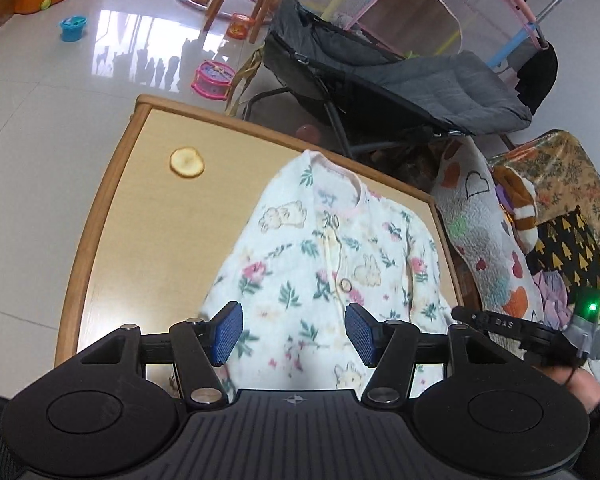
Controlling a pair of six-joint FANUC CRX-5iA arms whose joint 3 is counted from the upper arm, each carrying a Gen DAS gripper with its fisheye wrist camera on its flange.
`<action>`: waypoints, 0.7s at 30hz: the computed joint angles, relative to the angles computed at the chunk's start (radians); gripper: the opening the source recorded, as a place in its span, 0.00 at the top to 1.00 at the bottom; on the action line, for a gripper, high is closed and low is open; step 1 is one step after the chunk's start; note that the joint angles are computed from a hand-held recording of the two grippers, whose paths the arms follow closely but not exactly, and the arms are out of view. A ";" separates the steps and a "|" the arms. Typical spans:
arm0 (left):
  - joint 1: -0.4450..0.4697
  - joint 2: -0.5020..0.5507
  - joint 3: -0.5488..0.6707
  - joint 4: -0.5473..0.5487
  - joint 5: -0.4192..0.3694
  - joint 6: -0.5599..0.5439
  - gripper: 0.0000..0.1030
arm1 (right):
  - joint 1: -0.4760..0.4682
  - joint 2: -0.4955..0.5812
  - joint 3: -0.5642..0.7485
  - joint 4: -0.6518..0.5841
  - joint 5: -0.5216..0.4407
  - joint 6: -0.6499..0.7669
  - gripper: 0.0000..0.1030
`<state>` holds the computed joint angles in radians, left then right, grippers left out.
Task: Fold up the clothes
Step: 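Lift both tools away and reposition above the spread floral shirt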
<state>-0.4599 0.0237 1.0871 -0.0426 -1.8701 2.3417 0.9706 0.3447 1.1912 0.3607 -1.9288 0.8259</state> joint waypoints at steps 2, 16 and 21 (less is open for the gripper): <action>-0.004 0.000 0.008 -0.005 -0.008 0.006 0.43 | 0.004 0.005 -0.006 0.004 -0.005 0.019 0.65; 0.001 0.014 0.074 0.001 -0.046 0.025 0.43 | 0.005 0.031 0.023 -0.001 -0.046 0.050 0.84; 0.022 -0.021 0.023 0.031 -0.010 0.061 0.43 | -0.001 0.060 0.084 -0.019 -0.082 0.059 0.93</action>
